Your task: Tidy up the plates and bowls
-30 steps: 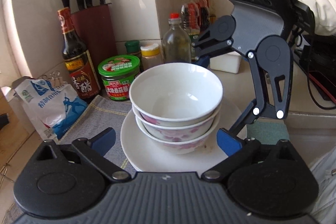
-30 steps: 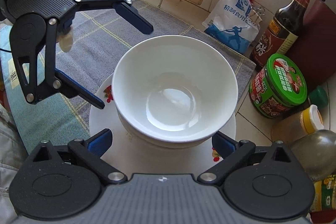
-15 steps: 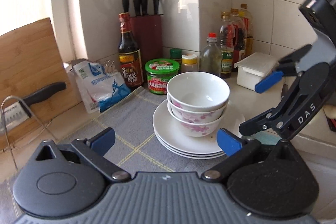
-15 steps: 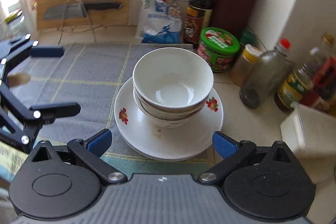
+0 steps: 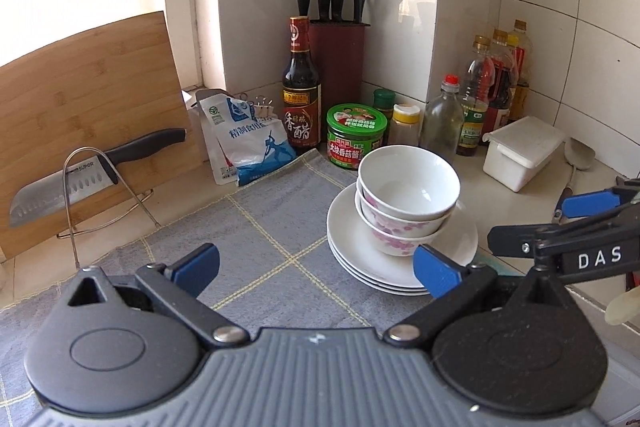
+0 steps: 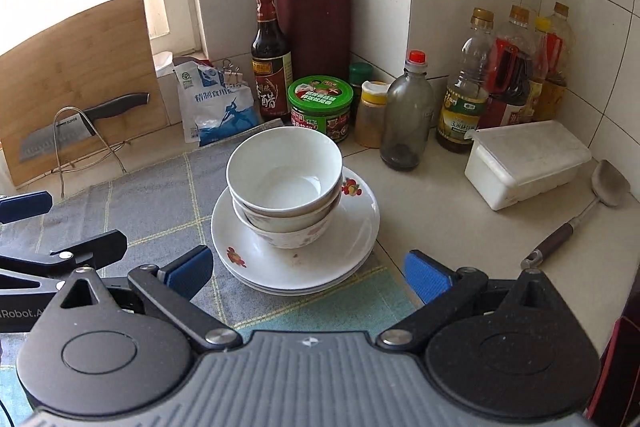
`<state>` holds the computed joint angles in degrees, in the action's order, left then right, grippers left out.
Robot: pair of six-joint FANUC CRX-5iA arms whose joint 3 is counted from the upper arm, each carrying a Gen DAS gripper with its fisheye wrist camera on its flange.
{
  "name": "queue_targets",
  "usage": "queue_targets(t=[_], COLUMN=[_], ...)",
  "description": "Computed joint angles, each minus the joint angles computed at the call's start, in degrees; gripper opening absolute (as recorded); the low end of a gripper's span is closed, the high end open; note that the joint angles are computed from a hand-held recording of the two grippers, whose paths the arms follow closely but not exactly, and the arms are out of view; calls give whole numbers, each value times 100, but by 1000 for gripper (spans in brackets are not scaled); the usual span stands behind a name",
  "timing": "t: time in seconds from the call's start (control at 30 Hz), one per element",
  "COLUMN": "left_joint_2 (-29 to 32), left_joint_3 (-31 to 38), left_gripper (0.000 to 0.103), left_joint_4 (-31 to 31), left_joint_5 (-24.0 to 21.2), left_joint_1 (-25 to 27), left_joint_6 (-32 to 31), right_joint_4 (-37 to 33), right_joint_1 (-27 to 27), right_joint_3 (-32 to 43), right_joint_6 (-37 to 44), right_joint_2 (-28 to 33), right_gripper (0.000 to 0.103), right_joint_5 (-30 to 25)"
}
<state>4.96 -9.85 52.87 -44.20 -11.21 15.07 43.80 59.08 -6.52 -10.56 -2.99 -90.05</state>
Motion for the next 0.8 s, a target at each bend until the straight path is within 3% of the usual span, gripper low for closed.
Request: queue_targets(t=[0.8], left_joint_2=[-50], left_joint_3=[83], left_gripper=[102], left_joint_4=[-380], left_joint_5=[278], left_joint_1=[-108], left_joint_6=[589], right_joint_4=[69], right_joint_1=[-75], right_joint_3=[34], right_joint_6=[17], right_joint_2=[21], right_gripper=[103], right_joint_5=[-54])
